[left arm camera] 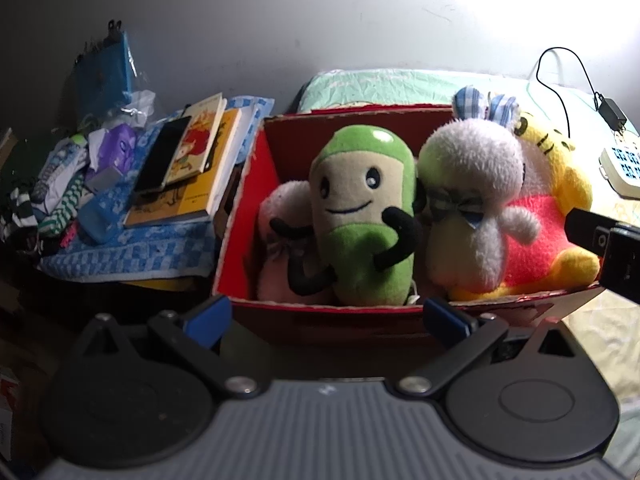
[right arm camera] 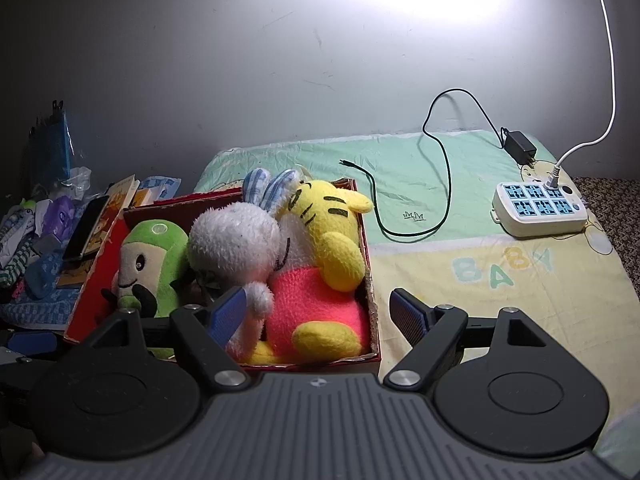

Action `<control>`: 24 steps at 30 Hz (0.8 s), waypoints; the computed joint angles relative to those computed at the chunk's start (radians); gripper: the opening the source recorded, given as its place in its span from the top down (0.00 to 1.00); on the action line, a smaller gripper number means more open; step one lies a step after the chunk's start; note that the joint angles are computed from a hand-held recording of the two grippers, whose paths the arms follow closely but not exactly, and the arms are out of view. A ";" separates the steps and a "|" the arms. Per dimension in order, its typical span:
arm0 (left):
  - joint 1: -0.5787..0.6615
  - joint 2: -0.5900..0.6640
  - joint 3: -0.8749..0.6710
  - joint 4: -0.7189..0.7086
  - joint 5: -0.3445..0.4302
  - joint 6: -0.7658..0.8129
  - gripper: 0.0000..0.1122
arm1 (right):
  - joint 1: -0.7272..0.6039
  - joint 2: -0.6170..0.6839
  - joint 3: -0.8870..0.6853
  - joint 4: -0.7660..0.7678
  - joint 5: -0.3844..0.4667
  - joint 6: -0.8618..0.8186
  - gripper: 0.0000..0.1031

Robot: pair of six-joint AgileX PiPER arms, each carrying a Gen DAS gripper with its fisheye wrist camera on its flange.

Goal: Organize objects

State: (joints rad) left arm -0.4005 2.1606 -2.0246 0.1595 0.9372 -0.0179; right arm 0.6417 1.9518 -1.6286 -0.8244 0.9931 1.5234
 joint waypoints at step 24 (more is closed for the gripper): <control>0.035 0.090 -0.130 -0.096 0.057 0.068 0.11 | -0.019 0.034 -0.035 0.026 -0.007 -0.020 0.21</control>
State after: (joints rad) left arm -0.3656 2.2501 -2.1546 0.0635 0.9946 0.0503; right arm 0.6223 1.9861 -1.6639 -0.7979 0.9858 1.5033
